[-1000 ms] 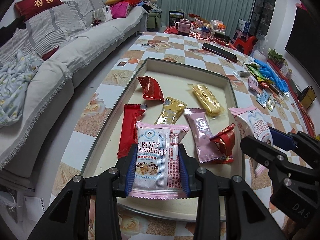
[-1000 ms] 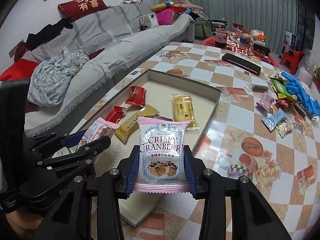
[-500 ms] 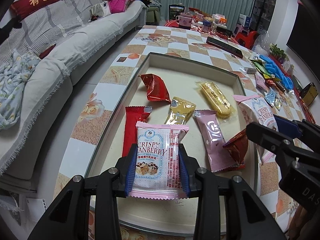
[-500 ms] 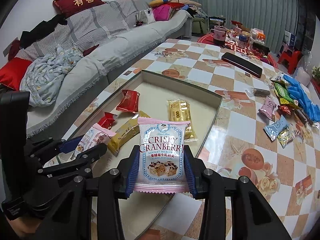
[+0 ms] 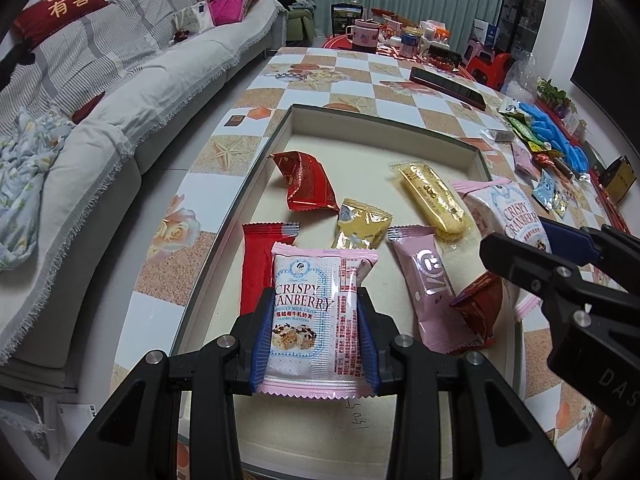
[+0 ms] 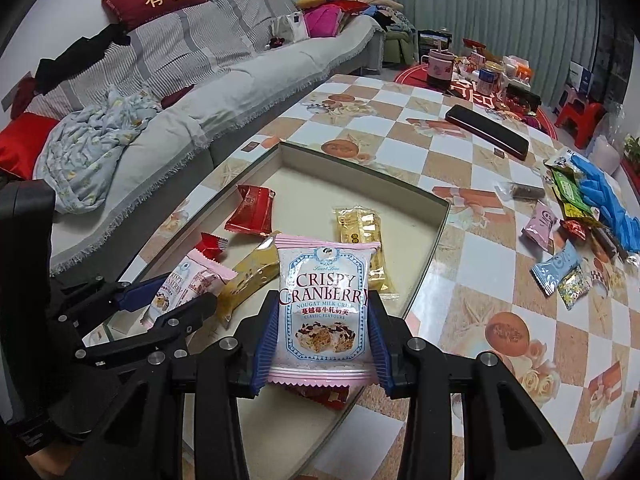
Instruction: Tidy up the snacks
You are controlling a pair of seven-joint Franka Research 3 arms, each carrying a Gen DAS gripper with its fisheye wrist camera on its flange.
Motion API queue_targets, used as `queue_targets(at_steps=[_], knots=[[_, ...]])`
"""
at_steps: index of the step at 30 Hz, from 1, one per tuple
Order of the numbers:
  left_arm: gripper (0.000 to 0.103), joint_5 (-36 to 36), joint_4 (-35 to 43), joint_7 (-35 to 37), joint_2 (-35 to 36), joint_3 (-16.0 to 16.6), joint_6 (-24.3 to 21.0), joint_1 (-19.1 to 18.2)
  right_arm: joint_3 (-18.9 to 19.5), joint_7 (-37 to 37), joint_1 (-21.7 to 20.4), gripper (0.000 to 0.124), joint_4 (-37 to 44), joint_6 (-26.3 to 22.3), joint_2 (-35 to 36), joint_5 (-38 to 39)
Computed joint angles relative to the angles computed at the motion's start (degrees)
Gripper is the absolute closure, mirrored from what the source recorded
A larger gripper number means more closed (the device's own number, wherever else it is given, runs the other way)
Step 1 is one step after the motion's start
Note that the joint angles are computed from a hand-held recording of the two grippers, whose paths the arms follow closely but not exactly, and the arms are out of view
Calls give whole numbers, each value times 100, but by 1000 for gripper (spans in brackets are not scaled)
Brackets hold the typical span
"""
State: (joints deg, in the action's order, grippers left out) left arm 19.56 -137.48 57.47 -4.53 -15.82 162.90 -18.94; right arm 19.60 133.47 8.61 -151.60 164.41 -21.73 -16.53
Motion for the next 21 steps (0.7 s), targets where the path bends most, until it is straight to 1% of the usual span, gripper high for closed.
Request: queue_targets(at_steps=[15,21], knots=[[62,74,254,75,261,0,-107,-4,-160,10,44,81,209,-113,308,-110],[62,34,348,159,334,-3,-190,-28,-317,-35,123,81,280,-134,435,-64]])
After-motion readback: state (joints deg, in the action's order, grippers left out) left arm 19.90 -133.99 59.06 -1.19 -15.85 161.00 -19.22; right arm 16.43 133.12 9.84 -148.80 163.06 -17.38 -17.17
